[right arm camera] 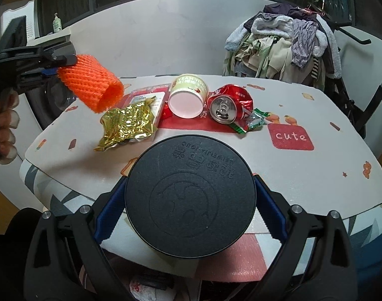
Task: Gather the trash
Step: 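Grasp the orange foam net with the left tool and lift it, then lower the orange foam net into the brown bin and open the left tool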
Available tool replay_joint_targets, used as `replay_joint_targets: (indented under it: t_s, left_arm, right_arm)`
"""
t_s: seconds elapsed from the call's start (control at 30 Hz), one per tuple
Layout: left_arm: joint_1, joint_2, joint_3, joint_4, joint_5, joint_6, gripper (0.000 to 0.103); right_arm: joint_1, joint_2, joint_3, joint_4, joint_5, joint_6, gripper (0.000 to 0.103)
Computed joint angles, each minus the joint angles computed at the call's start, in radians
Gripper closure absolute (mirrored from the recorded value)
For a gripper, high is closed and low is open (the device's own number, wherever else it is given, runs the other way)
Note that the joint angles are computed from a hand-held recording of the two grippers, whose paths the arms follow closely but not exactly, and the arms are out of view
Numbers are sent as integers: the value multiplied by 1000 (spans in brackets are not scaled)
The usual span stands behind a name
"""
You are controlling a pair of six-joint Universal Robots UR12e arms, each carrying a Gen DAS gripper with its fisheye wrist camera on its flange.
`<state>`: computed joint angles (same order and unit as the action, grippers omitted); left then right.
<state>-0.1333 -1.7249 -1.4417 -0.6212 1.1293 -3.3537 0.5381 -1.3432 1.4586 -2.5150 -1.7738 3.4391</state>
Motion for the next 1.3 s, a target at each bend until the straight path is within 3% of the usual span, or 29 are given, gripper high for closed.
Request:
replay_joint_targets:
  t_s: [0.53, 0.73, 1.07, 1.23, 1.3]
  left_arm:
    - [-71, 184, -213, -233, -60, 310, 83]
    - [-95, 197, -256, -294, -60, 349, 83]
    - [-134, 170, -251, -380, 26, 430, 82]
    - [-142, 170, -256, -418, 43, 467, 75]
    - [-143, 174, -259, -420, 42, 473, 57]
  right_arm:
    - [27, -84, 76, -24, -51, 25, 10]
    - [28, -102, 101, -10, -49, 45, 10]
    - [24, -103, 108, 3, -30, 52, 10]
    - [25, -98, 104, 8, -18, 46, 10]
    - [28, -96, 102, 11, -14, 41, 10]
